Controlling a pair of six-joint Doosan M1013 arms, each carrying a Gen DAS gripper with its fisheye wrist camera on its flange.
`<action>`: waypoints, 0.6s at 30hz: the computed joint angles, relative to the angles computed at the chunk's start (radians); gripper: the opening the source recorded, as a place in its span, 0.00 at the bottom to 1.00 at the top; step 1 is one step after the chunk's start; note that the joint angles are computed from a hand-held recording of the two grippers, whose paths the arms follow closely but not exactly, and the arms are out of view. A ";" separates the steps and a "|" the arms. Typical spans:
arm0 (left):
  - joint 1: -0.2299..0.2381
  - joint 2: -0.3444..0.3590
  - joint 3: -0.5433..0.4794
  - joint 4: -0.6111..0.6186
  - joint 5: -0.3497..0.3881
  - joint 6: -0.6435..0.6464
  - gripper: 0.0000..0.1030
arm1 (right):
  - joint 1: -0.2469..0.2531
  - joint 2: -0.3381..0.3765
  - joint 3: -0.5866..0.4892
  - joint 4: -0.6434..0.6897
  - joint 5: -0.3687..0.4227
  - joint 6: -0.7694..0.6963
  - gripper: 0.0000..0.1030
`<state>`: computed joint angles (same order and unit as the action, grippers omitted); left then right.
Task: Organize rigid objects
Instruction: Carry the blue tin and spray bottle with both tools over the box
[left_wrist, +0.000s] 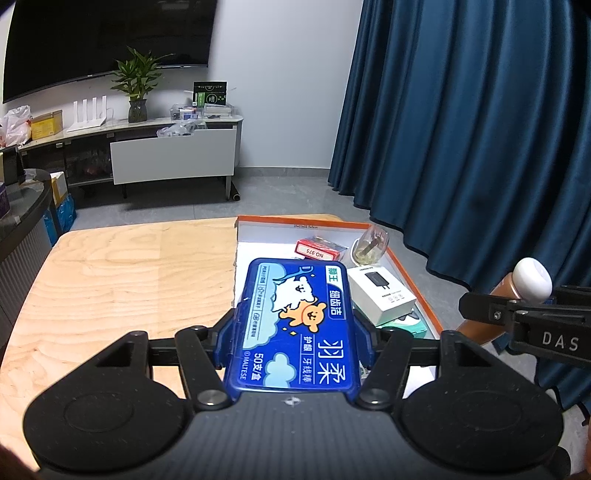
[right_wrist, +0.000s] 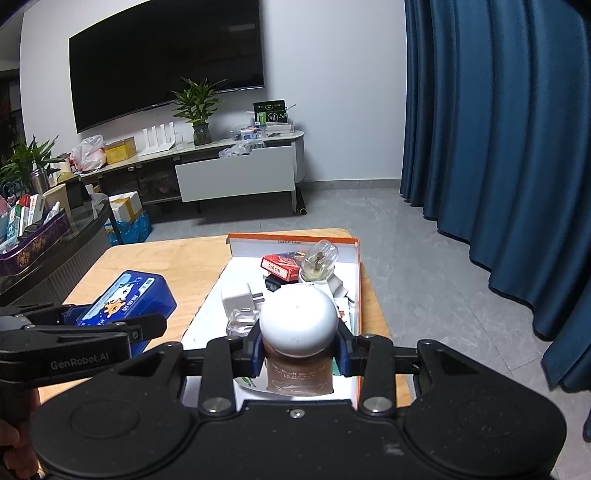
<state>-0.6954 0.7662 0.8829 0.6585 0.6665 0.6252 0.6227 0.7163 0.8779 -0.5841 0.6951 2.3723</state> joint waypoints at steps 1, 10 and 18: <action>0.000 0.000 0.000 -0.002 0.000 0.000 0.61 | -0.003 0.002 -0.005 0.008 0.004 -0.010 0.44; 0.002 0.006 -0.007 -0.019 0.005 0.012 0.61 | -0.005 0.019 -0.031 0.040 0.032 -0.048 0.44; 0.004 0.007 -0.007 -0.026 0.006 0.016 0.61 | -0.006 0.034 -0.051 0.056 0.047 -0.073 0.44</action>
<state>-0.6911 0.7731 0.8759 0.6327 0.6727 0.6409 0.6163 0.7503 0.8273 -0.5286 0.7423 2.2992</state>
